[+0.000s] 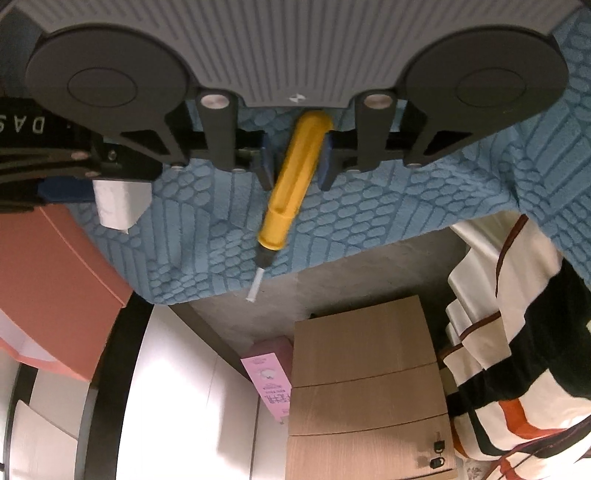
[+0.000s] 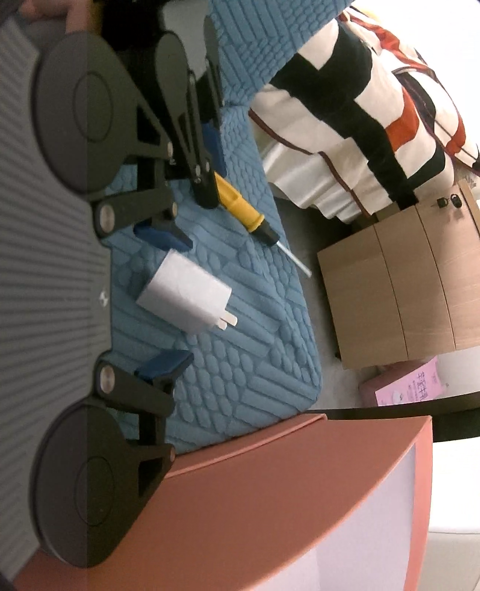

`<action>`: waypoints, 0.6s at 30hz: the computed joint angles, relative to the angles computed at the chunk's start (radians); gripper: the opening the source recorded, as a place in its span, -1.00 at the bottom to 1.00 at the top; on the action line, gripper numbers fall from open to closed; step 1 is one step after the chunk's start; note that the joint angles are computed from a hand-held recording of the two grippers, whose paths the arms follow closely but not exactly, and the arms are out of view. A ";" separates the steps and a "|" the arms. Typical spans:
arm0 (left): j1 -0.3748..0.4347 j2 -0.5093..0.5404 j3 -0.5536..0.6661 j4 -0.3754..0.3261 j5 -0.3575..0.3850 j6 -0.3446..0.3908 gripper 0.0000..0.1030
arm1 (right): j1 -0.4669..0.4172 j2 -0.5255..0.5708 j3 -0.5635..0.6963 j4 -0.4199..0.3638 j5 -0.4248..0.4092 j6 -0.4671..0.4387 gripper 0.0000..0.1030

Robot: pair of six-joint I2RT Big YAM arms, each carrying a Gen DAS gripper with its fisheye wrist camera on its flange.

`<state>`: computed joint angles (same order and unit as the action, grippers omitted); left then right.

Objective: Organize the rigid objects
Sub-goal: 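Grasp the yellow screwdriver with the left gripper while the right gripper grasps the white charger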

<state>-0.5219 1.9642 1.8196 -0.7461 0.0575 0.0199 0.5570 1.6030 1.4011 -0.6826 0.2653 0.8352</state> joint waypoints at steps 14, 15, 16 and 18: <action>0.008 -0.146 -0.180 -0.031 0.016 -0.252 -0.56 | 0.036 -0.070 -0.033 -0.105 -0.025 0.024 -0.37; 0.009 -0.159 -0.193 -0.037 0.018 -0.258 -0.56 | 0.043 -0.081 -0.044 -0.112 -0.021 0.026 -0.38; 0.006 -0.171 -0.206 -0.040 0.014 -0.259 -0.56 | 0.048 -0.088 -0.052 -0.114 -0.017 0.028 -0.39; 0.002 -0.197 -0.235 -0.045 0.009 -0.267 -0.56 | 0.062 -0.107 -0.070 -0.115 -0.007 0.032 -0.40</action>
